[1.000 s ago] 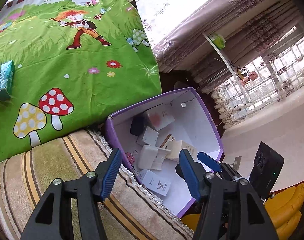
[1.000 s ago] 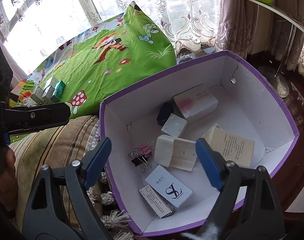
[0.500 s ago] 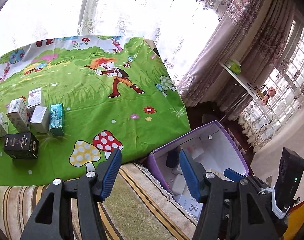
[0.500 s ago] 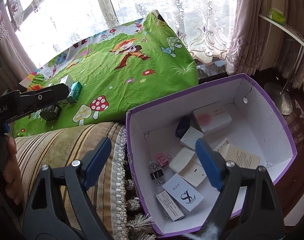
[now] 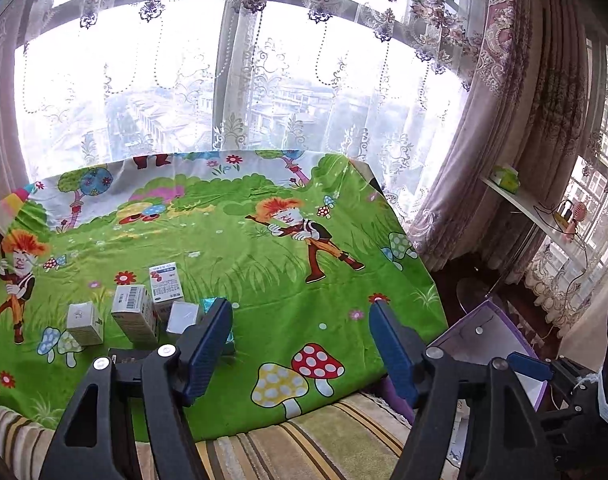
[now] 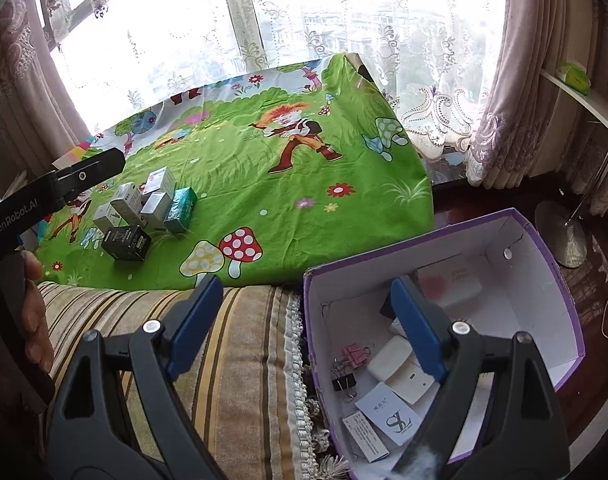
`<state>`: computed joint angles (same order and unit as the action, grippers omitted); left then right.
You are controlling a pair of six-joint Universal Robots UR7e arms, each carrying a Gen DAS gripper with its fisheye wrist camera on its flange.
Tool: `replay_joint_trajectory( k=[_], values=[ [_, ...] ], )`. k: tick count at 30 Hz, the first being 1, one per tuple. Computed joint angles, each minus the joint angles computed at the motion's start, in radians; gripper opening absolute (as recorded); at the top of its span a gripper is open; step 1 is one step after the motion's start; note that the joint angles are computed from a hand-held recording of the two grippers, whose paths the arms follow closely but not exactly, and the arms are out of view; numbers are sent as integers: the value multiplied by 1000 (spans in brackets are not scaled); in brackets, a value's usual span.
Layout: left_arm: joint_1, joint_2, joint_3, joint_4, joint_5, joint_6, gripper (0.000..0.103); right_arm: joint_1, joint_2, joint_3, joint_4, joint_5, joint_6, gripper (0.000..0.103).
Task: Organize rigid objects
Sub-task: 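Move both open tools back over the remaining boxes on the sheet, then grasp the small white logo box with the left tool while the right grasps the black DORMI box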
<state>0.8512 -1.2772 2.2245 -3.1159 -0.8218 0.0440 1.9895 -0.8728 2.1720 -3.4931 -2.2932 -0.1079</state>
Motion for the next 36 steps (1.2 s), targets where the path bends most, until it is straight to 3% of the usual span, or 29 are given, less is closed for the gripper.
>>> replay_joint_trajectory(
  k=[8,11,15,23,28,33,36],
  values=[
    [89,4,-109,-172,85,329,81,59,58,-142,59,-13,-39,88],
    [142,-5,-168,-153,100,376,83,73,91,-210,92,-16,-42,90],
    [224,-23,-238,-68,87,339,83,82,146,-302,132,-11,-30,90],
    [385,-42,-276,71,-38,175,79,93,308,-502,182,-21,-13,90],
    [429,-16,-296,178,-37,112,74,96,396,-582,209,4,36,90],
    [469,3,-329,312,-22,9,74,116,476,-638,221,-13,-13,90],
    [494,15,-349,376,-46,-36,74,121,505,-652,255,-5,1,90]
  ],
)
